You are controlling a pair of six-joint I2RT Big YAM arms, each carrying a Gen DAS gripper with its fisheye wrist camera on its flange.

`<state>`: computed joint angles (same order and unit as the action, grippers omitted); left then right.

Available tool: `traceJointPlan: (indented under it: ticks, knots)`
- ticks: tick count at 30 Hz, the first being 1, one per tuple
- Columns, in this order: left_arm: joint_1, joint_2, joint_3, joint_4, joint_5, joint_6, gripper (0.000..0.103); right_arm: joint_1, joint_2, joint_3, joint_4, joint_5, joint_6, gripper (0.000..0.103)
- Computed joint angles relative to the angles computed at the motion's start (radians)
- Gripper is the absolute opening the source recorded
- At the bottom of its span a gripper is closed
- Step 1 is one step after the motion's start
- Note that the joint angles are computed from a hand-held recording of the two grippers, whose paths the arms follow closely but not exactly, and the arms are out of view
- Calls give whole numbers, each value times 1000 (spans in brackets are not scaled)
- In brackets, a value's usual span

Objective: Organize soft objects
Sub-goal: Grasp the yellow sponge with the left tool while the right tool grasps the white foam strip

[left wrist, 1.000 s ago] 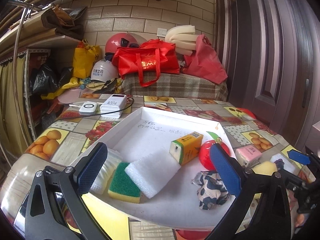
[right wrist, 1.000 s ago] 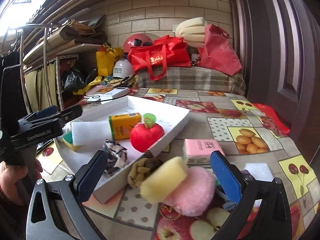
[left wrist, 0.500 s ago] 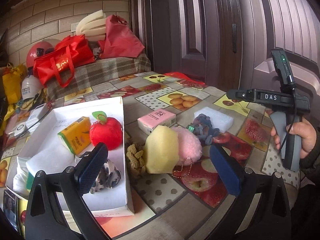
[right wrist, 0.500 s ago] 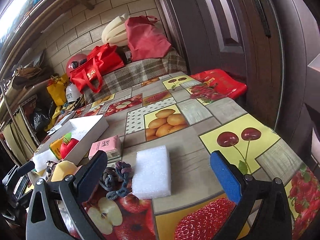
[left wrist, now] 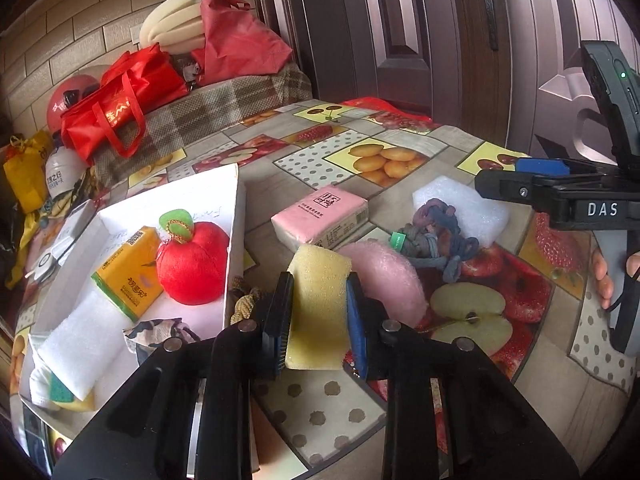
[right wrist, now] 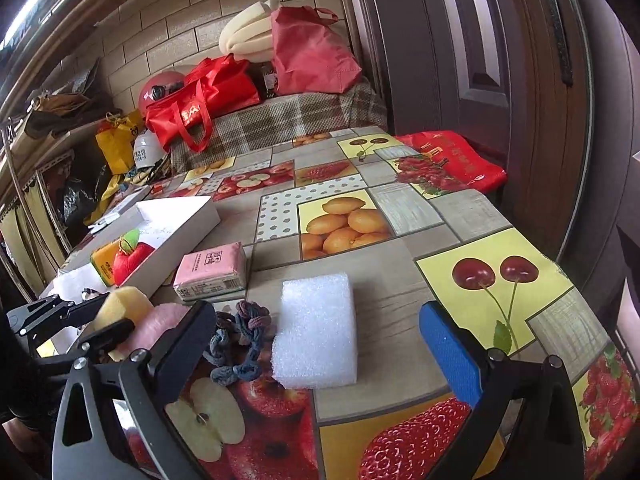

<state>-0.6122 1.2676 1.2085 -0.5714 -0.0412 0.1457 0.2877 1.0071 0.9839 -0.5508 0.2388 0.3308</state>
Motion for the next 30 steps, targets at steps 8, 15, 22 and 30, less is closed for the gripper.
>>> traceJointPlan:
  ticks: [8,15,22,30]
  knots:
    - [19,6,11,-15,46,-28,25,-52,87,64,-137,-112,37,64]
    - [16,17,24,-38,41,-25,27,-29,114,91,-182,-102,12,65]
    - [29,11,19,-29,76,-37,26,-21,137,107,-199,-102,-21,28]
    - [49,-114,-114,196,113,-61,24,-76,-28,-34,14,-156,97,19]
